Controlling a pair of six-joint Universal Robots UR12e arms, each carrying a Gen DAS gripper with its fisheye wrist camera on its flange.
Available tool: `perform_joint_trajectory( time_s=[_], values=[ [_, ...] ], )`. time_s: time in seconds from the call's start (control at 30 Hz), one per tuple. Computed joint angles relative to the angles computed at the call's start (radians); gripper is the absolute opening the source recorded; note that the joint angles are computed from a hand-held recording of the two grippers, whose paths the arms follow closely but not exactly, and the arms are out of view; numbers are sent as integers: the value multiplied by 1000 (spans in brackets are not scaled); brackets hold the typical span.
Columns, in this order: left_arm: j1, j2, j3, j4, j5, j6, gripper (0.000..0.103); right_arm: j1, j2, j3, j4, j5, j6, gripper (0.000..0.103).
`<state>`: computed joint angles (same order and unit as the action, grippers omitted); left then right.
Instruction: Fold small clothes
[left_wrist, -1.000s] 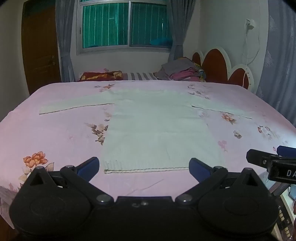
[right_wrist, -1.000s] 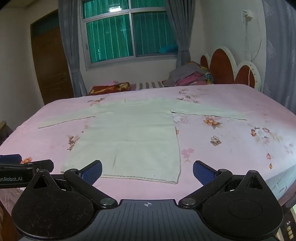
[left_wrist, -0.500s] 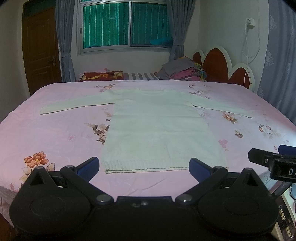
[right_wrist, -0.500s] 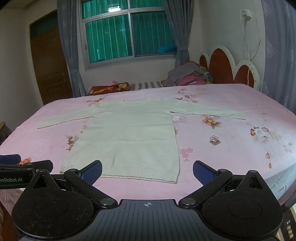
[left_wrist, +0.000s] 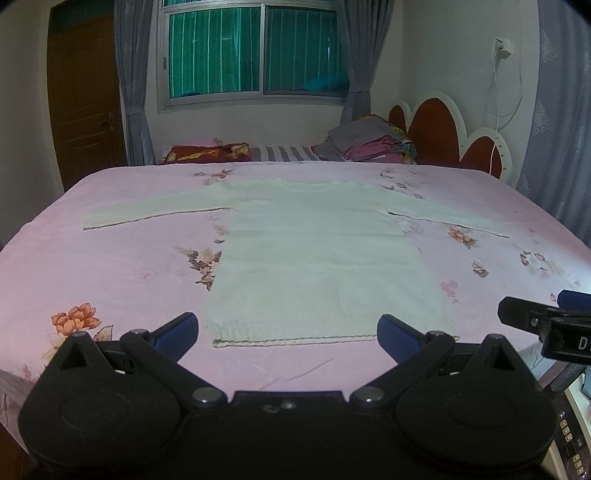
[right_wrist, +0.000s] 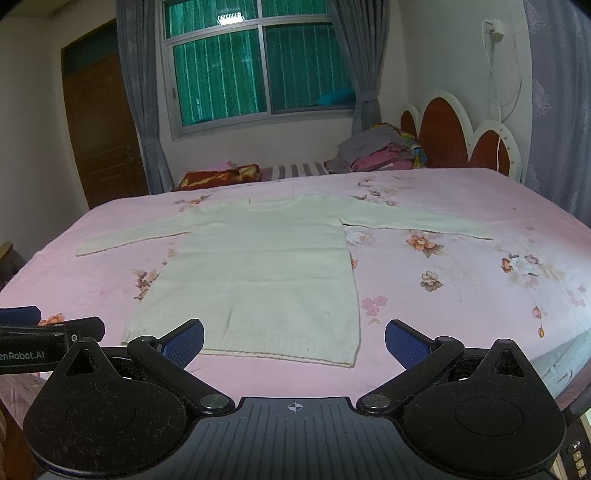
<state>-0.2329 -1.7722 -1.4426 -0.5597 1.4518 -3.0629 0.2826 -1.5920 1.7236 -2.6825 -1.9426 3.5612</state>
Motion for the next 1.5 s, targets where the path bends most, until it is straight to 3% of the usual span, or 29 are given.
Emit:
perform_joint_trajectory(
  time_s=[1.5],
  values=[
    [-14,-2,9,-10,23,4,103,-12,-7,13,-14,18,-11,103]
  ],
)
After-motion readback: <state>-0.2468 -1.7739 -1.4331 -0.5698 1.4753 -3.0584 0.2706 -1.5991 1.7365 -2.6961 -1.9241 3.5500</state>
